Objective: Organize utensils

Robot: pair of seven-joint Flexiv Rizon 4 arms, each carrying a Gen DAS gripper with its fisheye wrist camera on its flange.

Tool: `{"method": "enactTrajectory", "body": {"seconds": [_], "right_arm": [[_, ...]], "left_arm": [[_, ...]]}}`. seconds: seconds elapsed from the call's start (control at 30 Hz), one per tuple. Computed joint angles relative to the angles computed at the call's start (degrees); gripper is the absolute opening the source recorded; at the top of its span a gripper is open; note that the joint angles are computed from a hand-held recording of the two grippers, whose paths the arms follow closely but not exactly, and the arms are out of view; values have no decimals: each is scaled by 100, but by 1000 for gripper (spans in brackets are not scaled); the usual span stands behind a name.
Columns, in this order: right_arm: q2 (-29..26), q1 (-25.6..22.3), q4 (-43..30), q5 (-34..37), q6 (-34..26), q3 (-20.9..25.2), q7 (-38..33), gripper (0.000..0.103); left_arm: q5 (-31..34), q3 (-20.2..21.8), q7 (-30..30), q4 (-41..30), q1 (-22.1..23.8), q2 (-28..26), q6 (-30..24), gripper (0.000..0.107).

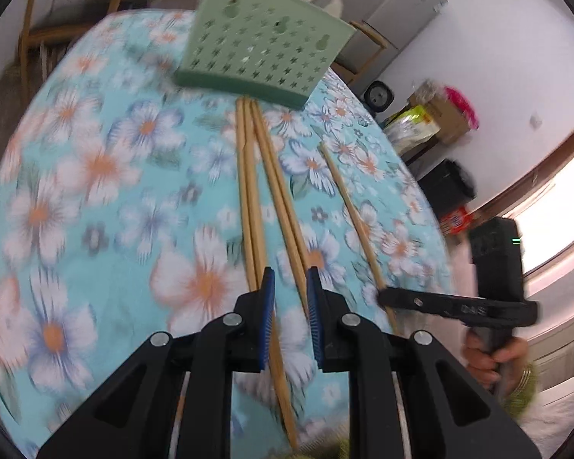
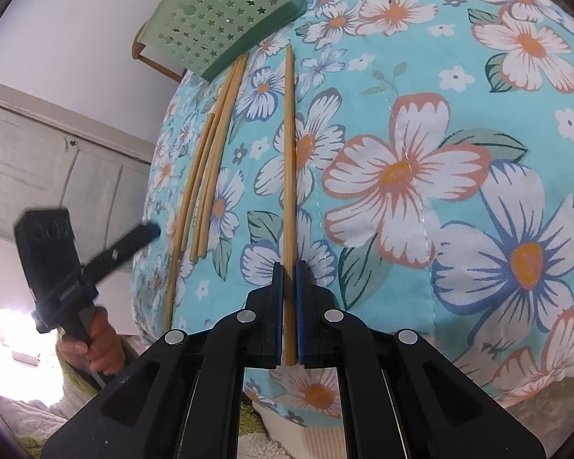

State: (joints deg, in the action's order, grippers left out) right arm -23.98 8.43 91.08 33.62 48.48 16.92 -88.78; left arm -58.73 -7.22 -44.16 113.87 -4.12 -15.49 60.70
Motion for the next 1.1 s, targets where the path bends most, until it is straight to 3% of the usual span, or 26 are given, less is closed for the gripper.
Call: {"method": "enactTrajectory", "body": {"seconds": [0.13, 0.27, 0.57, 0.73, 1.0, 1.1], "right_arm": [[-63, 57, -42, -12, 79, 1, 48, 4], [-26, -38, 11, 88, 97, 50, -54, 4], [43, -95, 73, 218, 51, 34, -185, 4], [68, -116, 82, 284, 13, 23, -222, 4], [70, -99, 69, 297, -11, -5, -221, 4], [72, -93, 72, 292, -8, -8, -218, 4]], "left_arm": [[1269, 154, -710, -432, -182, -421, 475, 16], [1715, 70, -1268, -671, -51, -664, 493, 16], [1662, -238, -1441, -661, 247, -703, 578, 0], [1247, -385, -1125, -537, 337, -598, 621, 0], [1399, -273, -1198, -545, 174, -597, 894, 0], [1679, -136, -1548, -679, 194, -712, 615, 1]]}}
